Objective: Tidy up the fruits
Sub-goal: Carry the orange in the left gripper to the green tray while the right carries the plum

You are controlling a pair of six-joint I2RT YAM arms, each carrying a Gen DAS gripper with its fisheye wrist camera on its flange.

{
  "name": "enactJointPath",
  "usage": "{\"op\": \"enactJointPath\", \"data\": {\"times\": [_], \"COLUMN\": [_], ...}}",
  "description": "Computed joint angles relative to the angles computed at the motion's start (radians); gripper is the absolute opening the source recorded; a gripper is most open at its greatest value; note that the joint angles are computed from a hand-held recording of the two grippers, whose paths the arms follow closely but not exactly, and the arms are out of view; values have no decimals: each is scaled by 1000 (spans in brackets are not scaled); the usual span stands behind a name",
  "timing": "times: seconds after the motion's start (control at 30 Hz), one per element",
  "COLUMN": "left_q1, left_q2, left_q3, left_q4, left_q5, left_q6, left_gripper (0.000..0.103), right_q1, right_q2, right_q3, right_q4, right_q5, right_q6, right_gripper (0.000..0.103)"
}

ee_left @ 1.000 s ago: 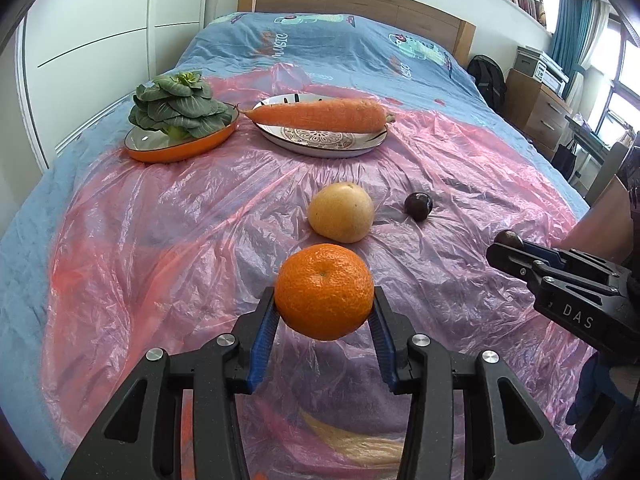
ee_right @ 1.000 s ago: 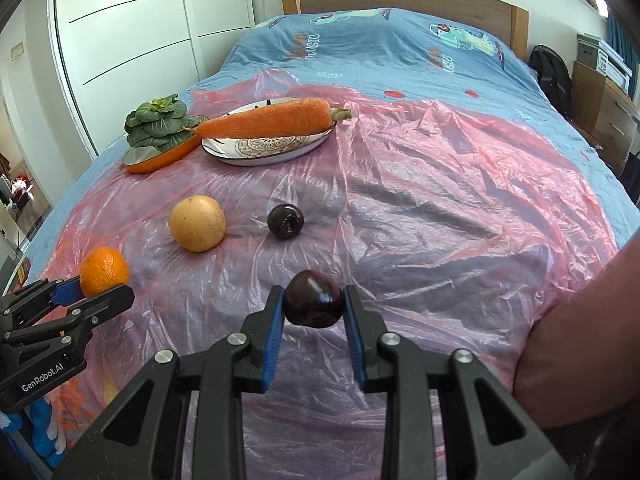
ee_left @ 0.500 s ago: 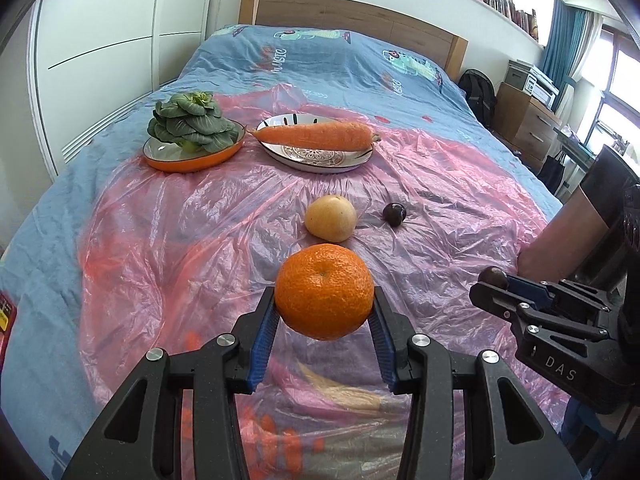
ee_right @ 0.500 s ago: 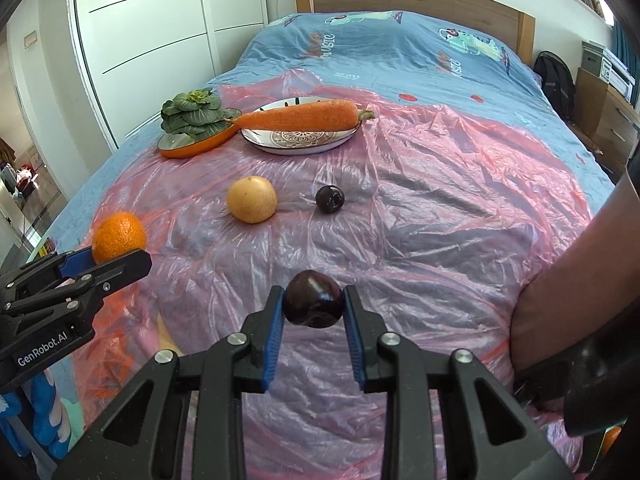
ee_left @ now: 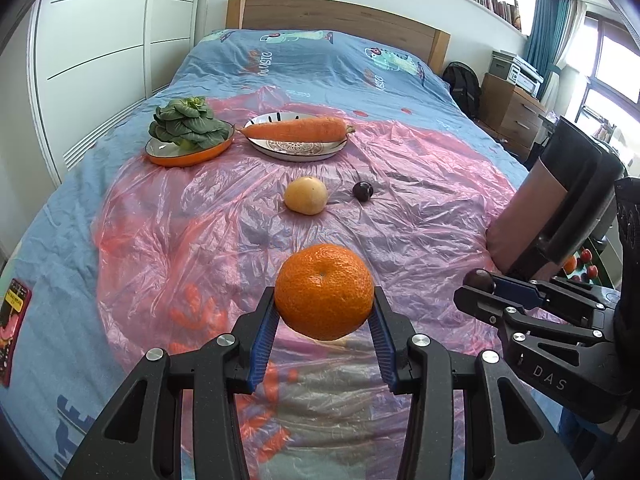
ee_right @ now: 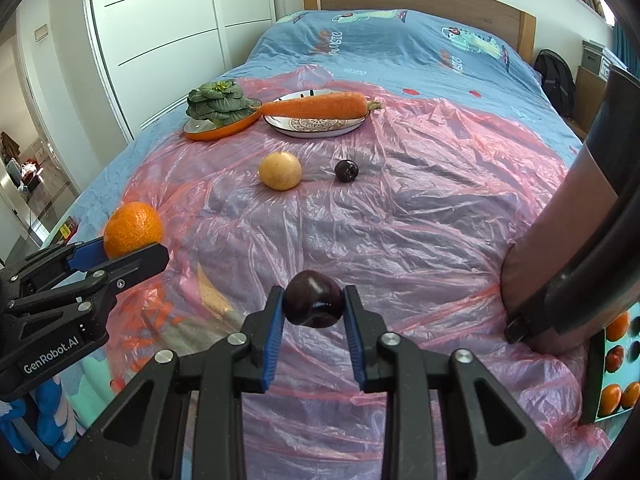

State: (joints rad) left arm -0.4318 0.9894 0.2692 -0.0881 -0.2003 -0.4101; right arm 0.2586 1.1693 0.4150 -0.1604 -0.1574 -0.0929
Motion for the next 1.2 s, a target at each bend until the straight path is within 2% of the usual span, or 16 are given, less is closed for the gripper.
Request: {"op": "enactJointPath", "data": {"times": [0.33, 0.5, 0.73, 0.97, 1.2], "left_q1": [-238, -388, -559, -664, -735], "left_q2": [-117, -103, -24, 84, 205], "left_q3": [16, 47, 112, 190, 284], "left_q4": [-188, -247, -292, -305, -304], "left_q5": [-141, -220, -300, -338, -352], "left_q6": [-145, -230, -333, -380, -407], "left_gripper": [39, 39, 39, 39, 39], "right_q1": [-99, -210, -443, -748, -1050], "right_q2": [-199, -304, -396, -376, -225], "right_q3": [-73, -90, -84, -61, 8], "right_q4": [-162, -264, -402, -499, -549], "right_q5": [-40, -87, -195, -331, -445], "right_q6": [-76, -153, -320, -550, -797], "right_gripper": [45, 45, 45, 45, 45]}}
